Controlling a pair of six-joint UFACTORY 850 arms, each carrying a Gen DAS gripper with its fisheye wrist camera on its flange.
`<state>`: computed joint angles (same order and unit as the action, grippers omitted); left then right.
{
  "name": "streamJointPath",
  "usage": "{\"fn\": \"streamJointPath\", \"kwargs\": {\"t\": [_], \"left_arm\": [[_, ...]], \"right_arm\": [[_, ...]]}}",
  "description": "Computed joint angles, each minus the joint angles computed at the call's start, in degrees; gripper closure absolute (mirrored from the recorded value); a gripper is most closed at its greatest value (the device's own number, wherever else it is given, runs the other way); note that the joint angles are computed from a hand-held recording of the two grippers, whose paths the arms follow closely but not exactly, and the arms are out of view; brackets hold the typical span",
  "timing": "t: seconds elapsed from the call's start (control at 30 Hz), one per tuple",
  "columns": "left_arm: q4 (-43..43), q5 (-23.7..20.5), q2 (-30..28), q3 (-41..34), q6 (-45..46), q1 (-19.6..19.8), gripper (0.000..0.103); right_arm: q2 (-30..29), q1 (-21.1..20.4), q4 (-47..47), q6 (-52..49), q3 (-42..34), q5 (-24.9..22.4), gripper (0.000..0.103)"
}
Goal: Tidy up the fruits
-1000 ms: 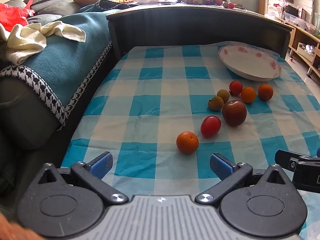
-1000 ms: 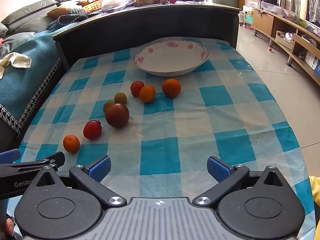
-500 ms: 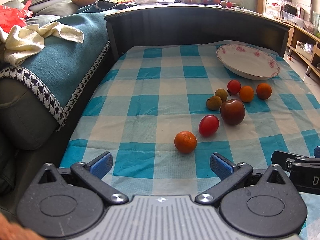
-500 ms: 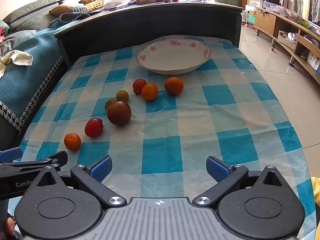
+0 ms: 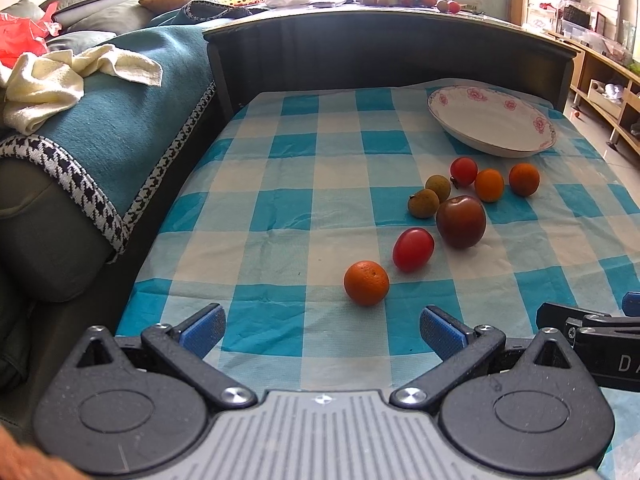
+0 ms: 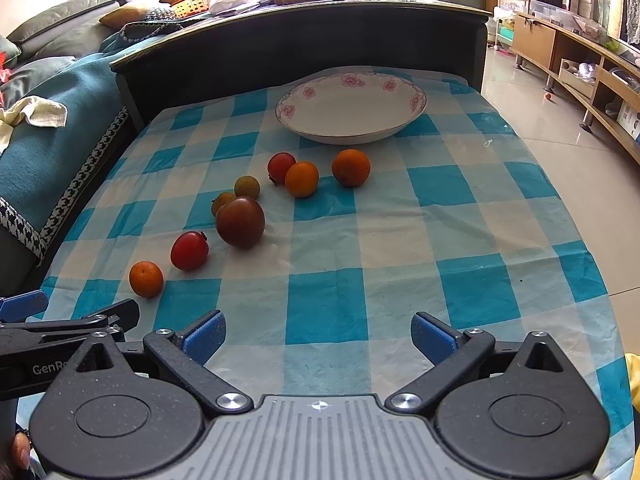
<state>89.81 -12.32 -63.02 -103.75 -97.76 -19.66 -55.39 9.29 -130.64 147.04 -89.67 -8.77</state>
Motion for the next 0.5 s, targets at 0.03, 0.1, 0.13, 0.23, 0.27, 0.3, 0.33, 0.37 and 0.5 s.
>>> {"fn": "streamJointPath", "kwargs": {"t": [0.03, 0.1, 0.13, 0.23, 0.27, 0.3, 0.33, 0.37, 0.5], "left_arm": [[0.06, -0.01, -0.01, -0.01, -0.07, -0.01, 0.0], [-0.02, 0.05, -0.03, -0.02, 0.04, -0.02, 0.0], [-0.37, 0.06, -0.16, -0.21, 0.44, -0.06, 0.0], [-0.48, 0.07, -0.28, -0.33, 0.71, -0.14, 0.0], [-0.09, 0.16, -0.18, -0.17, 0.39, -0.1, 0.0], [-0.06, 0.13, -0.18, -0.17, 0.34, -0.11, 0.0], [-0.06, 0.13, -0.18, -0.17, 0.34, -0.11, 0.0], [-0.11, 0.16, -0.17, -0.16, 0.4, -0.1, 0.0], [-0.2, 0.15, -0.2, -0.2, 0.53, -0.11, 0.0]], "right_arm": [[0.0, 0.0, -0.04, 0.04, 0.0, 0.07, 0.009], [-0.05, -0.02, -0.02, -0.04, -0.05, 0.2, 0.01], [-0.08, -0.03, 0.14, -0.23, -0.1, 0.25, 0.01], [-0.13, -0.05, 0.06, -0.17, -0.17, 0.36, 0.01], [-0.14, -0.06, 0.06, -0.21, -0.18, 0.37, 0.01], [-0.14, -0.06, 0.06, -0.21, -0.18, 0.37, 0.01], [-0.12, -0.04, -0.02, -0.14, -0.15, 0.36, 0.01], [-0.14, -0.03, 0.07, -0.21, -0.17, 0.36, 0.01], [-0.14, -0.01, 0.52, -0.6, -0.22, 0.39, 0.01]]}}
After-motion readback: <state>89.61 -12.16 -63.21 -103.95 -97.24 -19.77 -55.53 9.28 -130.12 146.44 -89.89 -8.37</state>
